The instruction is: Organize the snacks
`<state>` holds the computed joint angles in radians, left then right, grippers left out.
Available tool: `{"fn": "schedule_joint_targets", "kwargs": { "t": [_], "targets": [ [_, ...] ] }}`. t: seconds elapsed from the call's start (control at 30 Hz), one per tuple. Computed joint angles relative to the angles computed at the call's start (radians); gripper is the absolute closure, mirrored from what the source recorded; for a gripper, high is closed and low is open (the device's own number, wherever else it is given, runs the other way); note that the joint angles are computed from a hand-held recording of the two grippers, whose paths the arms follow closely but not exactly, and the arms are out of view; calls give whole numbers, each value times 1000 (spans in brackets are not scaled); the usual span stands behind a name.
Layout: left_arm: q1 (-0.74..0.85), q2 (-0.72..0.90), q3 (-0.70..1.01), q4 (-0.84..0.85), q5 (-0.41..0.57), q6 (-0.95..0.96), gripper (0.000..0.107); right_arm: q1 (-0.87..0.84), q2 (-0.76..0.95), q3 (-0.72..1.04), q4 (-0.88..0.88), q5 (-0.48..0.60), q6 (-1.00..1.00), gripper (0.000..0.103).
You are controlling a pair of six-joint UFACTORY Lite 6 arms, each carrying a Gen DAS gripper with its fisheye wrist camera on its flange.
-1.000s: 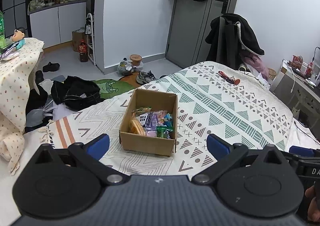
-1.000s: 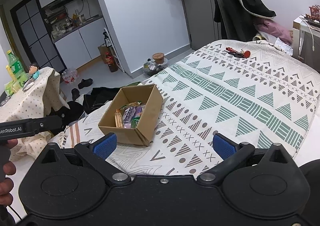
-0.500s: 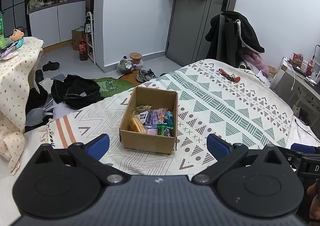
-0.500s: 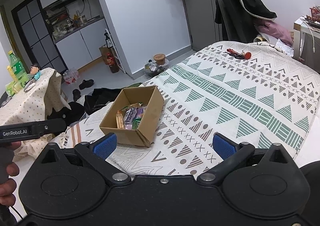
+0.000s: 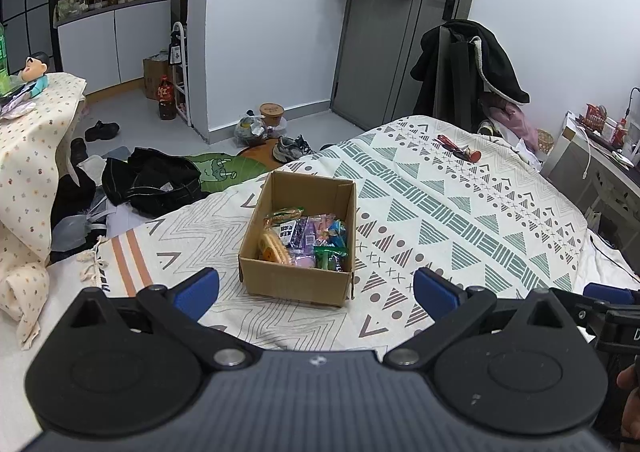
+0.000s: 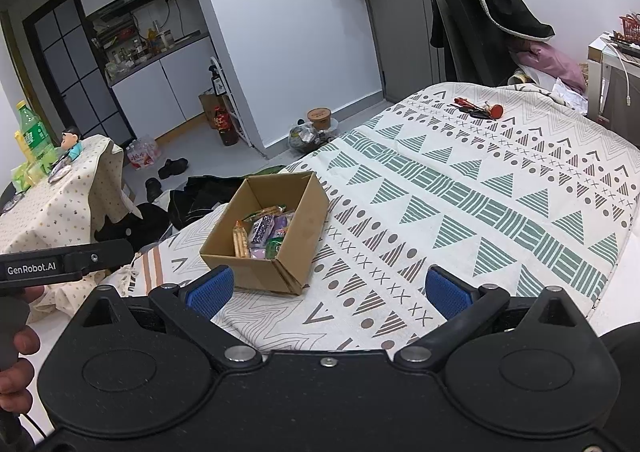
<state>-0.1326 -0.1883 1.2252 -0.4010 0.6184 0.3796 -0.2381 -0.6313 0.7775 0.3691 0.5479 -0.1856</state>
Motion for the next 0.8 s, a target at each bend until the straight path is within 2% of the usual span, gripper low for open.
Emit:
{"fn": "schedule_joint_targets", "kwargs": {
  "t": [0.8],
  "targets": [
    [-10, 6, -12, 13, -4, -1, 4, 34, 13, -15, -46, -14, 65, 0]
  ]
}}
